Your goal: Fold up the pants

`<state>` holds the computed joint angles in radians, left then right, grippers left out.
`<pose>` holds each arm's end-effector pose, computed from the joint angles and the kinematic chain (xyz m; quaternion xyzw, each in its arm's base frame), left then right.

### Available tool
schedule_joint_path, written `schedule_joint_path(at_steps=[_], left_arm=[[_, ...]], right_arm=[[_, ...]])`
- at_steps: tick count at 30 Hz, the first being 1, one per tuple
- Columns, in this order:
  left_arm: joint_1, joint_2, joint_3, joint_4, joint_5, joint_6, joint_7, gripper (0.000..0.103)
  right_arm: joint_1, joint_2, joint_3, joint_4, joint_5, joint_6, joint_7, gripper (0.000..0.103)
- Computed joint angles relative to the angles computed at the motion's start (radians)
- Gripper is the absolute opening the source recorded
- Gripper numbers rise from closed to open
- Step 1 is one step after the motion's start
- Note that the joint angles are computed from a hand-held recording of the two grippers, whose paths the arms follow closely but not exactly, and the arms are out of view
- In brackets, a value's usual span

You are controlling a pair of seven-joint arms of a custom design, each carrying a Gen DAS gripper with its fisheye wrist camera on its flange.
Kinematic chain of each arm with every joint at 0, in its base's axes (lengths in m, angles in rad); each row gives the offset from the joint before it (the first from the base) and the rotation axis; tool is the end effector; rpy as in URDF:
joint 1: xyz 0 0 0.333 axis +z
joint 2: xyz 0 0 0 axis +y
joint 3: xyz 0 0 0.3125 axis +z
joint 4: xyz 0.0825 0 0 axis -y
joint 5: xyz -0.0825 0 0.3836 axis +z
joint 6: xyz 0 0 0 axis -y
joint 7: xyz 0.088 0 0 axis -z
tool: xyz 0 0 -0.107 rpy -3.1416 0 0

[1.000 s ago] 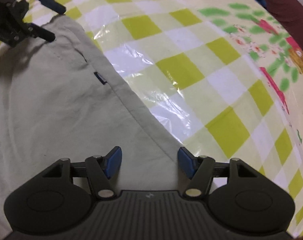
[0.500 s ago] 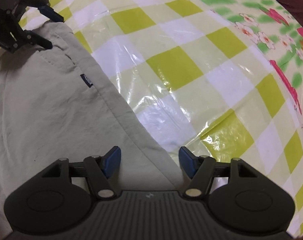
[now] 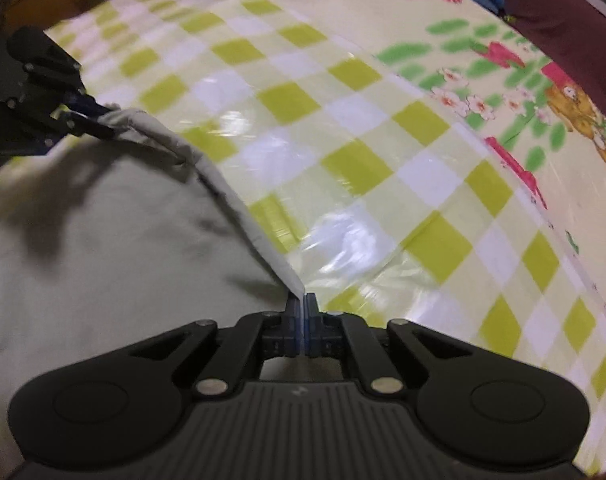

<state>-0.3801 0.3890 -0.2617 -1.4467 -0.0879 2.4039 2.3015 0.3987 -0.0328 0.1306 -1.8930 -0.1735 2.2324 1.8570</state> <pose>0.5928 -0.4021 0.5349 -0.1399 0.9447 -0.2529 0.1551 0.5067 0.2914 0.5503 -0.7957 0.5716 -0.1414 0.1420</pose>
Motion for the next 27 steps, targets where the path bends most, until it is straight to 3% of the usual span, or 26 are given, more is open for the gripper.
schedule_joint_path(at_steps=[3, 7, 10, 13, 19, 21, 24, 27], left_arm=[[0.044, -0.187, -0.016, -0.205, -0.081, 0.02, 0.016, 0.024], [0.061, -0.416, -0.012, -0.469, -0.17, 0.061, -0.005, 0.024], [0.055, -0.525, -0.014, -0.638, -0.169, 0.113, -0.064, 0.024], [0.044, -0.599, -0.019, -0.772, -0.164, 0.175, -0.105, 0.024], [0.016, -0.726, -0.025, -0.988, -0.161, 0.395, -0.145, 0.024], [0.015, -0.751, -0.036, -1.038, -0.151, 0.466, -0.173, 0.024], [0.029, -0.764, -0.056, -1.09, -0.107, 0.5, -0.228, 0.025], [0.057, -0.796, -0.095, -1.161, -0.034, 0.57, -0.276, 0.025]], right_arm=[[0.038, -0.106, 0.034, -0.065, 0.04, -0.016, 0.048, 0.003], [0.114, -0.221, 0.065, -0.157, 0.189, -0.041, 0.134, 0.003], [0.169, -0.262, 0.097, -0.245, 0.239, 0.02, 0.199, 0.002], [0.218, -0.276, 0.108, -0.345, 0.291, 0.136, 0.26, 0.003], [0.239, -0.315, 0.192, -0.435, 0.112, 0.245, 0.473, 0.003], [0.24, -0.325, 0.228, -0.439, 0.023, 0.247, 0.56, 0.003], [0.224, -0.305, 0.288, -0.427, -0.145, 0.21, 0.686, 0.003], [0.232, -0.232, 0.298, -0.389, -0.237, 0.166, 0.746, 0.003]])
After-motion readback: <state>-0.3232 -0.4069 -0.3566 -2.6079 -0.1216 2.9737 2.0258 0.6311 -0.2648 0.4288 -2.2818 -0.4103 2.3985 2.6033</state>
